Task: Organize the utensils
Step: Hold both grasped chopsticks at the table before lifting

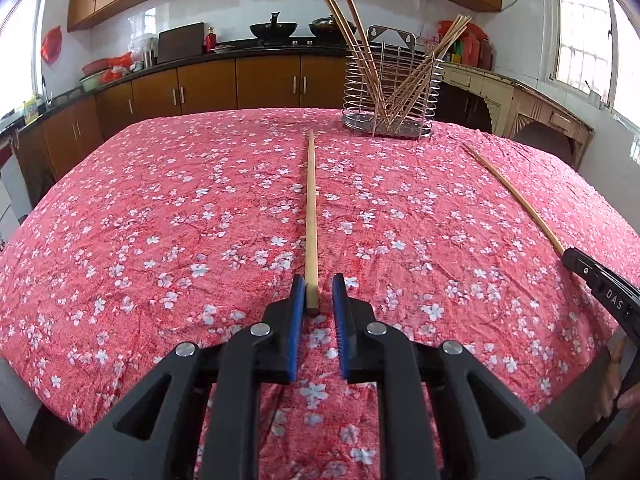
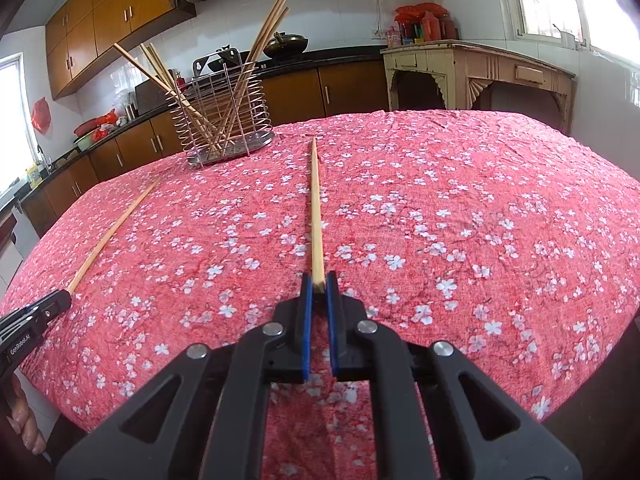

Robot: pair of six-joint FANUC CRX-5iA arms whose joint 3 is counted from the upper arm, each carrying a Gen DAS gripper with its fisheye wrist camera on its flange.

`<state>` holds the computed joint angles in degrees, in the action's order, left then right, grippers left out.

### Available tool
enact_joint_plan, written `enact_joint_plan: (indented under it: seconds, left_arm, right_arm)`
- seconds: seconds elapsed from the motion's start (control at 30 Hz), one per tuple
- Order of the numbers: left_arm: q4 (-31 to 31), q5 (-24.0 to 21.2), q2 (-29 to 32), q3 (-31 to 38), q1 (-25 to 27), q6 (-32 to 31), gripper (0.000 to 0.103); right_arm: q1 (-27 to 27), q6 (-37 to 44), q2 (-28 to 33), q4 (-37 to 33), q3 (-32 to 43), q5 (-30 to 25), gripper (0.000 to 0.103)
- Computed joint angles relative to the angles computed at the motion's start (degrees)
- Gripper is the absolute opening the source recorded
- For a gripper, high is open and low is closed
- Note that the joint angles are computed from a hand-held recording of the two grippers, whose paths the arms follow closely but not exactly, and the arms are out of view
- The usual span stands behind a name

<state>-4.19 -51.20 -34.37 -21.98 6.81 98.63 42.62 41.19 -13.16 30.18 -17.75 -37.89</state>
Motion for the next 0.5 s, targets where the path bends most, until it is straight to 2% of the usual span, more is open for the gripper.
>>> enact_joint_plan:
  seconds: [0.17,0.37,0.5]
  left_arm:
    - [-2.1,0.2,0.4,0.5,-1.2,2.2,0.007]
    - [4.8,0.1,-0.7,-1.3,3.4,-4.6,0.007]
    - [7.9,0.2,-2.0,-2.0,6.0,-8.2,0.007]
  right_arm:
    - [0.7,-3.0,-0.6,4.3,-2.3,0.9,0.008]
    - [0.7,-2.0,-0.7,3.3,-1.6,0.4,0.007]
    - [0.1,-2.7,-1.4,5.0,-1.2,1.2,0.007]
